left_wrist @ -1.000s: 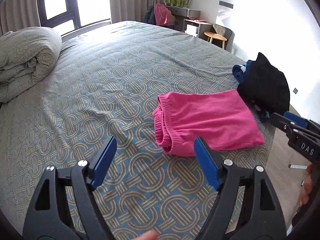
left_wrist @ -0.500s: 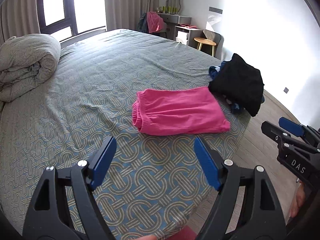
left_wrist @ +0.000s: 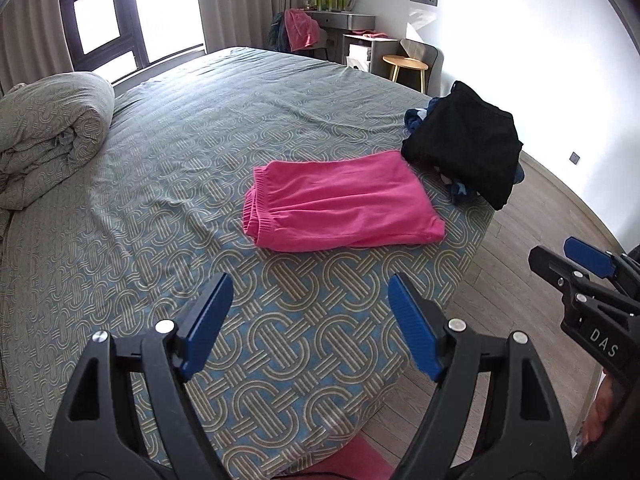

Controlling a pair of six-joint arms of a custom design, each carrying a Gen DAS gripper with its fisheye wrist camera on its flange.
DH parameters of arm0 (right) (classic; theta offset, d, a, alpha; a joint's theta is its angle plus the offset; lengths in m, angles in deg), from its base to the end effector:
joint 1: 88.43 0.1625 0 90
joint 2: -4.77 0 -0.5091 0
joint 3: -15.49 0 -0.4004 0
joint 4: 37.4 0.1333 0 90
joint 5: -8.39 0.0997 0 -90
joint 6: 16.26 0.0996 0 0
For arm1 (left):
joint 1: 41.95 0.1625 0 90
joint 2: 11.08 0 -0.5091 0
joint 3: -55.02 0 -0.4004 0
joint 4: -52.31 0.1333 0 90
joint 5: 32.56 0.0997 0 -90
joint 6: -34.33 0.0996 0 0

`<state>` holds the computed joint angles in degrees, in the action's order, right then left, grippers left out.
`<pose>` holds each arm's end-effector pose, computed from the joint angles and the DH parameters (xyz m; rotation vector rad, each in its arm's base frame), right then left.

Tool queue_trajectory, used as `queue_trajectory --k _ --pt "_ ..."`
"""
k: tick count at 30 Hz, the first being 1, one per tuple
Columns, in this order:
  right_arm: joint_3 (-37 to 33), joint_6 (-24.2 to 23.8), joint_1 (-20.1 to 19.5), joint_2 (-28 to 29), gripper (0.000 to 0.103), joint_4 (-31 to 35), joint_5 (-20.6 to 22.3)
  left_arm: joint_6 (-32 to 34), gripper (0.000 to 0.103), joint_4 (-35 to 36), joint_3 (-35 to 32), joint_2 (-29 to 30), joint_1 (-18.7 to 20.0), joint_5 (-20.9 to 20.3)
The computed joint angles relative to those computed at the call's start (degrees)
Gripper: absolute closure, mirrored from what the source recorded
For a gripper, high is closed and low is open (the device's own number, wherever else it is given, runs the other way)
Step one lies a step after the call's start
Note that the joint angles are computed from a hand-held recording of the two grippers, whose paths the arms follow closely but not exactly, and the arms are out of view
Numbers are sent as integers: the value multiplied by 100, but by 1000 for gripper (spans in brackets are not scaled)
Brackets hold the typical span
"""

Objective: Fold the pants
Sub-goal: 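Lay the folded pants down and open both tools, withdrawing them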

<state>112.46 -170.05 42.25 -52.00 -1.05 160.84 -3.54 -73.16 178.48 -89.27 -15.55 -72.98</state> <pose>0.3591 -0.3488 0.2619 0.1196 -2.1766 0.9404 -0.3309 -0.3977 0.2958 0.6198 2.2918 -0.7195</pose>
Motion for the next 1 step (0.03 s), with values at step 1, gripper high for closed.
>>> queue_trajectory --k 1 --pt "6 -4 -3 -7 45 -1 14 -6 23 7 -8 0 -8 -2"
